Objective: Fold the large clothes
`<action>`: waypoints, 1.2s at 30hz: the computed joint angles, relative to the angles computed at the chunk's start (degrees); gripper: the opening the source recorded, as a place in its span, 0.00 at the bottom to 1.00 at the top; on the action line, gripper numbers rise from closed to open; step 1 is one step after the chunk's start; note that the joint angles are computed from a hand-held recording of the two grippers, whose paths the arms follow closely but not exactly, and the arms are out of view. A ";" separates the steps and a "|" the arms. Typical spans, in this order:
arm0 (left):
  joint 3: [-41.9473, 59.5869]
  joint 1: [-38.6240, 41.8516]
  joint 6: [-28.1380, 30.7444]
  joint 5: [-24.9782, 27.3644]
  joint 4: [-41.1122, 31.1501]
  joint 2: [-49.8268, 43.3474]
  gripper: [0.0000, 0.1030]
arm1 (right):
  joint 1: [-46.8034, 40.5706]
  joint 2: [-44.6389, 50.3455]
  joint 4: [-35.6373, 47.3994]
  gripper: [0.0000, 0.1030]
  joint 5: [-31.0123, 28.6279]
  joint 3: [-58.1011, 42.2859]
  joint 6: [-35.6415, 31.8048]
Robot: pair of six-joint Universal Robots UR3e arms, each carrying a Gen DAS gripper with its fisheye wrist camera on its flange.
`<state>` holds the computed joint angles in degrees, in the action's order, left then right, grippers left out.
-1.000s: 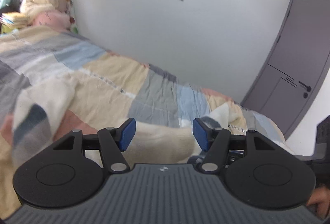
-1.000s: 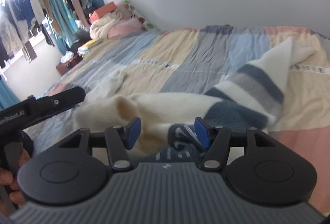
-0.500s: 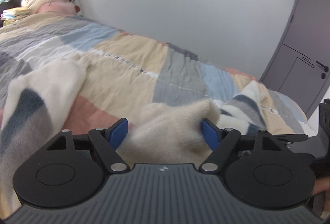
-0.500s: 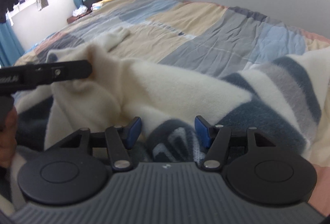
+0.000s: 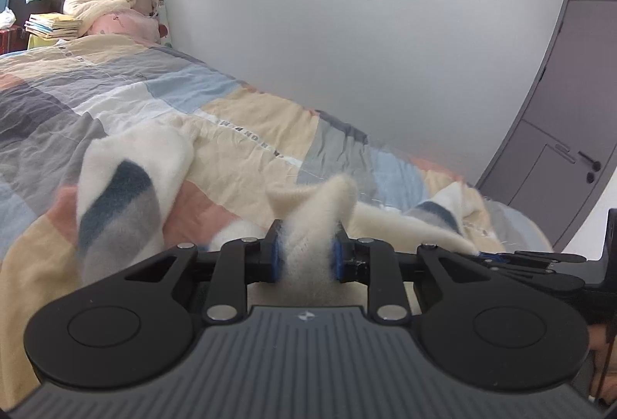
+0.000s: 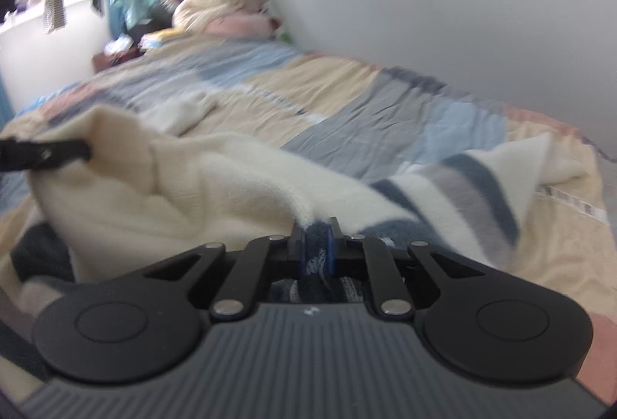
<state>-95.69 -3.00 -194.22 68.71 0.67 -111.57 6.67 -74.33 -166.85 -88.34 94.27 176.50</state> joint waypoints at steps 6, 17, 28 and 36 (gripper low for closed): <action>-8.76 -0.67 -1.68 -3.67 -0.95 8.74 0.27 | -0.48 -13.09 -3.44 0.12 -6.30 14.04 6.96; -16.16 -5.92 -3.24 2.27 -13.11 16.20 0.28 | -6.69 -29.28 4.30 0.13 -1.27 30.74 16.91; -18.43 -4.46 -2.77 -0.47 -3.80 16.23 0.52 | -2.43 -26.57 -9.37 0.58 -6.34 31.87 17.46; -18.71 -1.21 -5.58 -5.37 -4.88 15.85 0.52 | 0.14 -14.73 -1.75 0.57 7.93 14.44 8.21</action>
<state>-114.40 -4.20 -199.80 63.34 -4.21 -95.72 6.81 -89.06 -168.60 -80.42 108.71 184.72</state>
